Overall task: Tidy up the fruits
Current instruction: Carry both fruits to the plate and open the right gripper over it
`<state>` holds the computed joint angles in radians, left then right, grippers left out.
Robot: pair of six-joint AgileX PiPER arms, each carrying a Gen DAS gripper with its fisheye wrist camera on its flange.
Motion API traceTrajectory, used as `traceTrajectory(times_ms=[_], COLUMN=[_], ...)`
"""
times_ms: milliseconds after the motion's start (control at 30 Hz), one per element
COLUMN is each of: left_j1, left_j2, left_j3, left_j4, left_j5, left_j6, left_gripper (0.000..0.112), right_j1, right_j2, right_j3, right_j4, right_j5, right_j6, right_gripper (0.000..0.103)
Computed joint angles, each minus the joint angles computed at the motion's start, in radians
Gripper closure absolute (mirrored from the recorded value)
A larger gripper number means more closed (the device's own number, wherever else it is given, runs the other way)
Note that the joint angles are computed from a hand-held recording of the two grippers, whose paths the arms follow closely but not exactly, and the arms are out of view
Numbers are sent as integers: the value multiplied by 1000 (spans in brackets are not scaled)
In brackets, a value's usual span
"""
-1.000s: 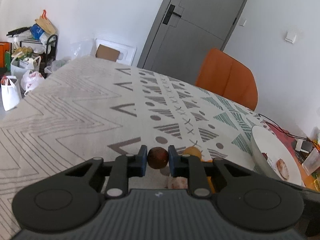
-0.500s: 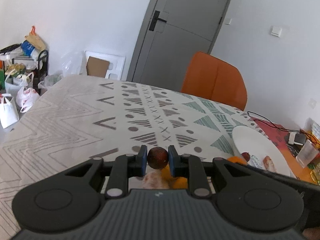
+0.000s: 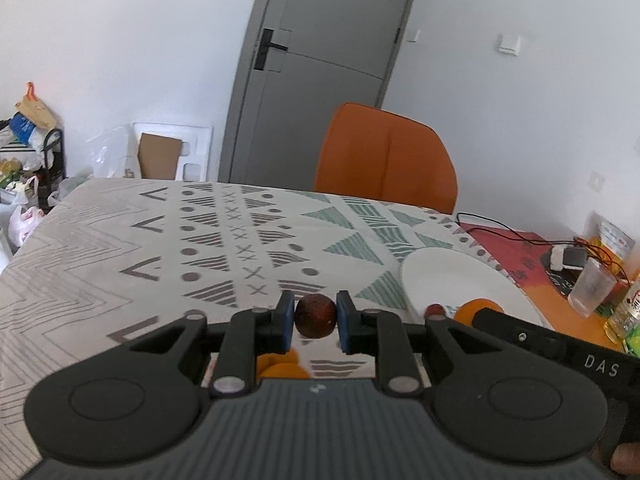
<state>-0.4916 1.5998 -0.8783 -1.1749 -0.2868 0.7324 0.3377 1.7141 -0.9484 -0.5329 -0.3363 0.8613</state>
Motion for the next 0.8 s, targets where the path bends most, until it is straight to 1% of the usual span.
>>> traceTrajectory(times_ms=[100, 200, 333, 500, 567, 700, 767, 800], left_j1=[-24, -51, -82, -122, -136, -161, -171, -175], left_j2=[18, 39, 65, 108, 126, 169, 188, 196], left_j3=[-24, -56, -98, -160, -184, -246, -276, -289], left_j4=[-44, -132, -232, -349, -394, -491, -533, -549], left_j5=[-8, -18, -33, -66, -79, -107, -121, -128], left_j6=[50, 140, 256, 388, 437, 548, 598, 617], left_gripper=[92, 92, 92, 92, 92, 92, 92, 92], right_j1=[-22, -47, -93, -142, -161, -202, -215, -217], right_j2=[-17, -29, -32, -6, 5, 34, 39, 30], right_j3=[26, 52, 85, 112, 125, 133, 133, 147], right_j4=[-4, -1, -34, -37, -28, -59, -66, -49], right_j5=[-17, -40, -92, -145, -176, -242, -246, -253], right_j6=[2, -3, 35, 47, 40, 86, 112, 98], right_gripper=[66, 66, 66, 66, 66, 66, 66, 65])
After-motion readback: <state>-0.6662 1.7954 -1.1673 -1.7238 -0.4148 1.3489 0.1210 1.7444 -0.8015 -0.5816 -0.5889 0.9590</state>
